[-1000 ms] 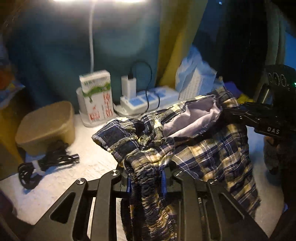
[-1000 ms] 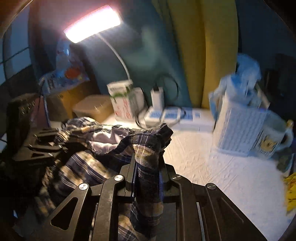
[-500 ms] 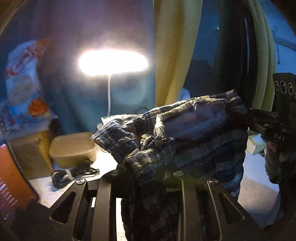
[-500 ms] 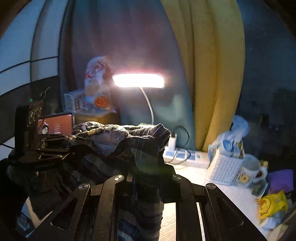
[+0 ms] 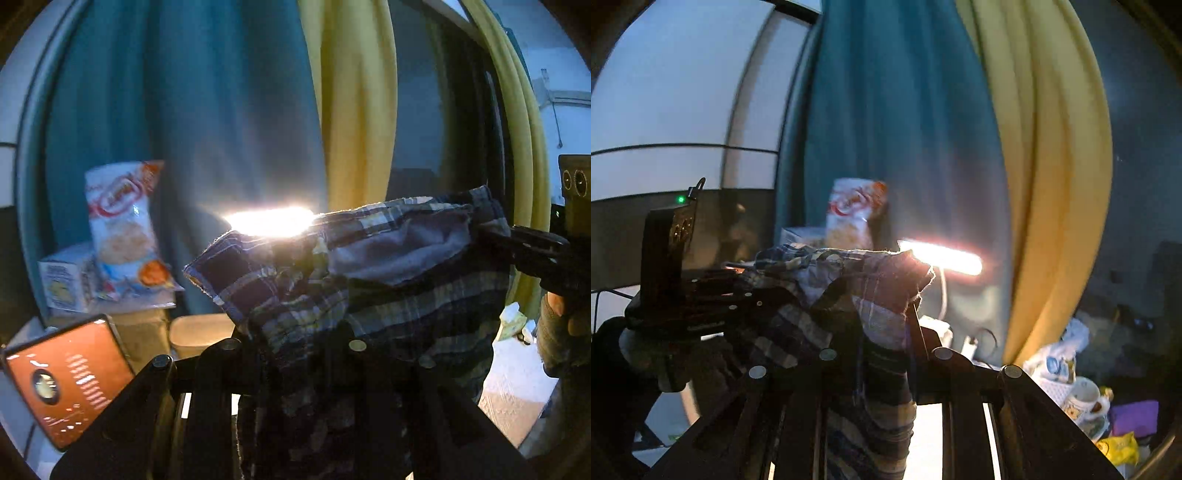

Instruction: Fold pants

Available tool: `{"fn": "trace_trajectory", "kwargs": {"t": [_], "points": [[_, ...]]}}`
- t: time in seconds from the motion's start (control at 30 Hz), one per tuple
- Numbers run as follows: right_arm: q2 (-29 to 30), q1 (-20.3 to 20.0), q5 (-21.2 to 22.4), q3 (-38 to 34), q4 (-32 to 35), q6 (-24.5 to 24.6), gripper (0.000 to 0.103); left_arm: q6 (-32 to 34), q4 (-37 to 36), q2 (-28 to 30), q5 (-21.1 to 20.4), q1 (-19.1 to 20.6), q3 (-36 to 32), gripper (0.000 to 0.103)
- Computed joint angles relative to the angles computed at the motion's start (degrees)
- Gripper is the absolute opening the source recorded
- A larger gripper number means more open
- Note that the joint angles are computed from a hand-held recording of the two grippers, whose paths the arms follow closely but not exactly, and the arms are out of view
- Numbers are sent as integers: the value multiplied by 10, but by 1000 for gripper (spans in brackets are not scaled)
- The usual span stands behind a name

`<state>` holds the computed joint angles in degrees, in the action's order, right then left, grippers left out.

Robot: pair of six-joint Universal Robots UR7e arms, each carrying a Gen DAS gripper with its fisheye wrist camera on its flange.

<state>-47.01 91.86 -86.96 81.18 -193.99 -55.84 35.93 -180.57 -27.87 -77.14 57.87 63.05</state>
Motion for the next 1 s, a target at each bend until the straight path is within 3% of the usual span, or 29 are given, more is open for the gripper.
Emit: {"fn": "trace_trajectory", "kwargs": {"t": [0.33, 0.43, 0.6, 0.8, 1.0], "points": [[-13, 21, 48, 48, 10, 1, 18, 30, -77, -88, 50, -9, 122, 22], [-8, 25, 51, 57, 13, 2, 18, 29, -68, -99, 63, -4, 134, 22], [19, 20, 26, 16, 81, 32, 18, 2, -5, -84, 70, 18, 106, 22], [87, -4, -26, -89, 170, 88, 18, -39, 122, -10, 71, 56, -9, 22], [172, -32, -78, -228, 257, 126, 18, -47, 269, 100, 89, 81, -198, 22]]}}
